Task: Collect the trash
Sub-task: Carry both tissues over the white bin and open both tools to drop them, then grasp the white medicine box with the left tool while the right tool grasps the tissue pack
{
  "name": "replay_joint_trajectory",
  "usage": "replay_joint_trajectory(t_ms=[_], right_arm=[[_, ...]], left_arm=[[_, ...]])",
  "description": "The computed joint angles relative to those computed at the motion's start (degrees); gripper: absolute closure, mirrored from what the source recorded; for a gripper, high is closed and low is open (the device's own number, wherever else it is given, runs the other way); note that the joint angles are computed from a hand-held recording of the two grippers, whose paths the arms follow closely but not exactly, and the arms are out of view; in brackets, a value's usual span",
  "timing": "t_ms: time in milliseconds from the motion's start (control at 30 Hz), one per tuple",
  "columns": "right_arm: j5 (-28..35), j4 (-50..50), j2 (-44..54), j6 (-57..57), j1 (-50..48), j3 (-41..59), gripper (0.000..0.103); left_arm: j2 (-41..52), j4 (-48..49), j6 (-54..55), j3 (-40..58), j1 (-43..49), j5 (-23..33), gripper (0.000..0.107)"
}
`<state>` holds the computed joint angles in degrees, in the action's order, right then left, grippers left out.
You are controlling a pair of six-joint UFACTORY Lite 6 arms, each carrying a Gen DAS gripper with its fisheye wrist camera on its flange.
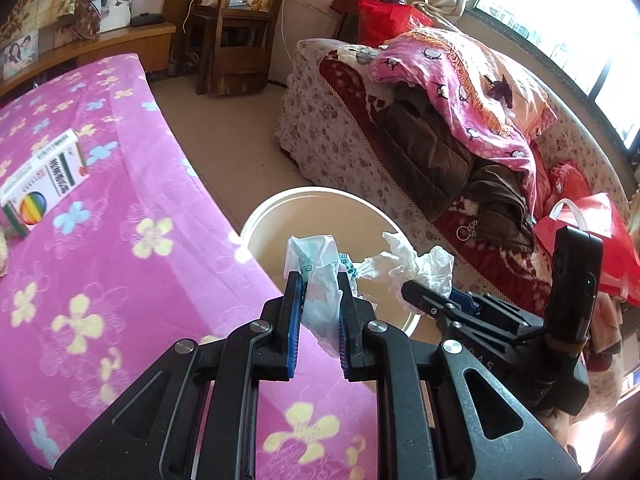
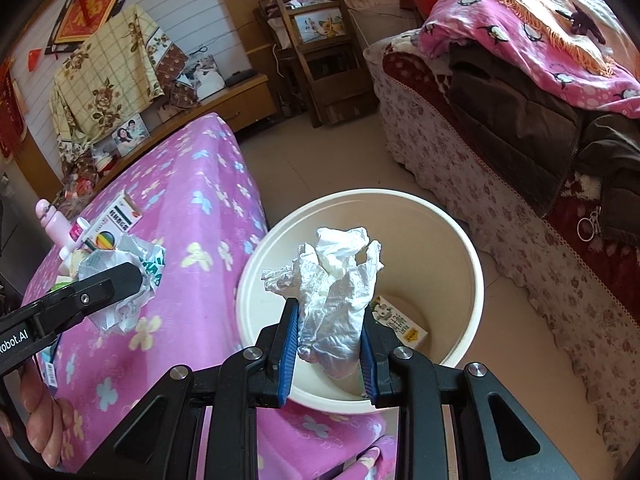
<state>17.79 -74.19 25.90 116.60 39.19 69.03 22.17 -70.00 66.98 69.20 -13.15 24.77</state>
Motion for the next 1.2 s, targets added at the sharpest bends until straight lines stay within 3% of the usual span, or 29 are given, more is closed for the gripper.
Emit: replay_joint_trajectory(t_ms=[67, 133, 167, 200, 467, 733, 1200], right_arm=[[0.32, -0.16, 0.81, 0.28, -0.21, 0.44, 0.066], [1.56, 2.74, 2.13, -2.45, -0.34, 1.66, 0.050], [1.92, 2.45, 2.37, -2.04, -0.23, 1.69, 0.050], [2.00, 1.92, 2.48, -1.53, -0.20, 1.57, 0.050], [0.26, 2.34, 2.94, -0.98, -0.31, 1.41, 0.050], [2.54, 10.60, 3.16, -9.15, 2.78, 5.00, 0.050], [10.48, 25.68, 12.23, -26.90, 11.45, 24.68, 0.050]], left_arm=[[1.17, -1.31, 0.73, 0.74, -0.39, -0.12, 0.090], [1.95, -1.28, 0.15, 1.20, -0.78, -0.99, 0.078], [2.17, -1.55, 0.25, 1.27, -0.74, -1.03, 0.067], [2.19, -2.49, 1.04, 1.06, -0.52, -0.84, 0.062], [-0.28, -3.16, 3.29, -2.17, 1.49, -2.07, 0.062], [-7.51, -5.37, 8.64, -9.71, 3.97, -4.89, 0.062], [-19.15, -5.33, 15.30, -20.72, 15.46, -2.67, 0.062]])
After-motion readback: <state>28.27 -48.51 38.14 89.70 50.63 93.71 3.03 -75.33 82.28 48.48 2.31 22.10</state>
